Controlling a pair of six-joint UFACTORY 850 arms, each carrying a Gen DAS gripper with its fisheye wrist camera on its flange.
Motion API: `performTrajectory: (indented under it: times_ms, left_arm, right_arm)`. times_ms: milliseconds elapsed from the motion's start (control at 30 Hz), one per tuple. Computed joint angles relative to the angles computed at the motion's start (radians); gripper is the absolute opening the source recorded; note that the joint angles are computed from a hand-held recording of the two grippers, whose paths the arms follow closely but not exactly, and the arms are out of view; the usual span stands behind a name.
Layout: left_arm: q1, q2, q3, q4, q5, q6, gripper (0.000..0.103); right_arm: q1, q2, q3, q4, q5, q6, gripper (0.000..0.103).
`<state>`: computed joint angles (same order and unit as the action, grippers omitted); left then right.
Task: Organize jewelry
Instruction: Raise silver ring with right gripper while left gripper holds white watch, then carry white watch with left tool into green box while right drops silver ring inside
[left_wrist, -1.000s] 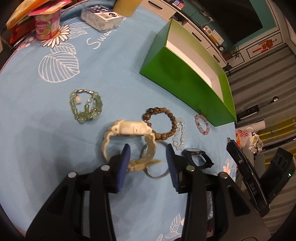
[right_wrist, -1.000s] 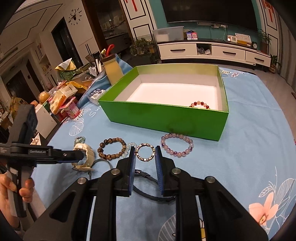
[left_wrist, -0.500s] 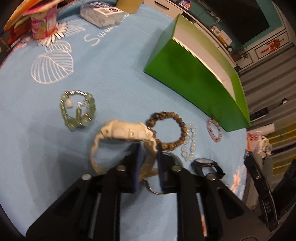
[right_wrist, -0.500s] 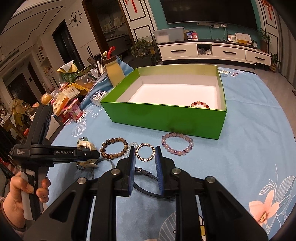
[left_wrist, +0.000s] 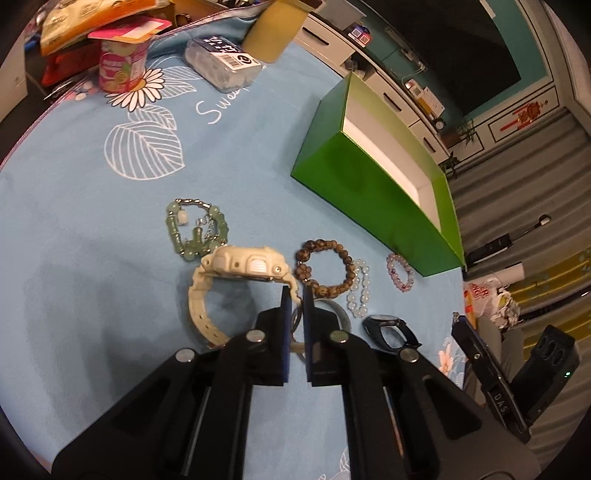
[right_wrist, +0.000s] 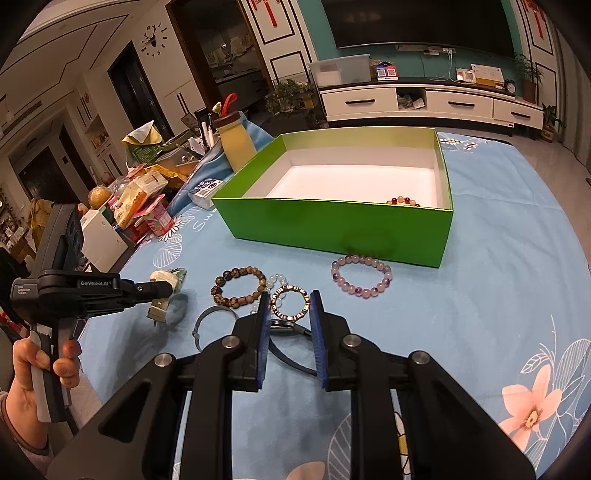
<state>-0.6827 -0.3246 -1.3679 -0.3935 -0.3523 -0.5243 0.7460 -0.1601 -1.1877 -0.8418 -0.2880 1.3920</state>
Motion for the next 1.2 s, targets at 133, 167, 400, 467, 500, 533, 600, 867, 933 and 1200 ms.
performTrajectory:
  times_ms: [133,167,400,467,500,533,600,867,933,1200]
  left_arm:
    - [-0.003,0.025,0.012,0.010,0.015,-0.007,0.005]
    - [-0.003,0.030,0.011,0.006,0.019,0.000,0.005]
    - [-0.013,0.028,-0.036,0.013,0.015,0.029,0.005]
    - [-0.014,0.018,-0.060,0.000,0.005,0.055,0.005]
    - [-0.015,0.011,-0.073,0.003,-0.001,0.058,0.005]
    - [-0.016,0.000,-0.092,0.008,-0.009,0.063,0.005]
    - [-0.018,-0.011,-0.113,-0.002,-0.013,0.083,0.005]
    - [-0.017,-0.099,-0.262,0.015,-0.058,0.115,0.005]
    - [-0.014,-0.125,-0.305,0.014,-0.071,0.124,0.005]
    - [-0.004,-0.265,-0.536,0.057,-0.152,0.124,0.005]
  right_arm:
    - [0.006,0.010,0.003,-0.037,-0.003,0.031,0.021]
    - [0.008,0.012,0.002,-0.046,-0.006,0.039,0.021]
    - [0.015,0.029,0.002,-0.115,-0.018,0.095,0.021]
    - [0.015,0.034,0.005,-0.129,-0.020,0.107,0.021]
    - [0.014,0.035,0.004,-0.131,-0.021,0.106,0.021]
    - [0.013,0.036,0.003,-0.135,-0.023,0.107,0.021]
    - [0.012,0.036,-0.001,-0.142,-0.030,0.107,0.021]
    - [-0.007,0.028,-0.026,-0.169,-0.049,0.107,0.021]
    - [-0.018,0.021,-0.039,-0.174,-0.049,0.100,0.021]
    - [-0.068,-0.023,-0.104,-0.187,-0.037,0.089,0.021]
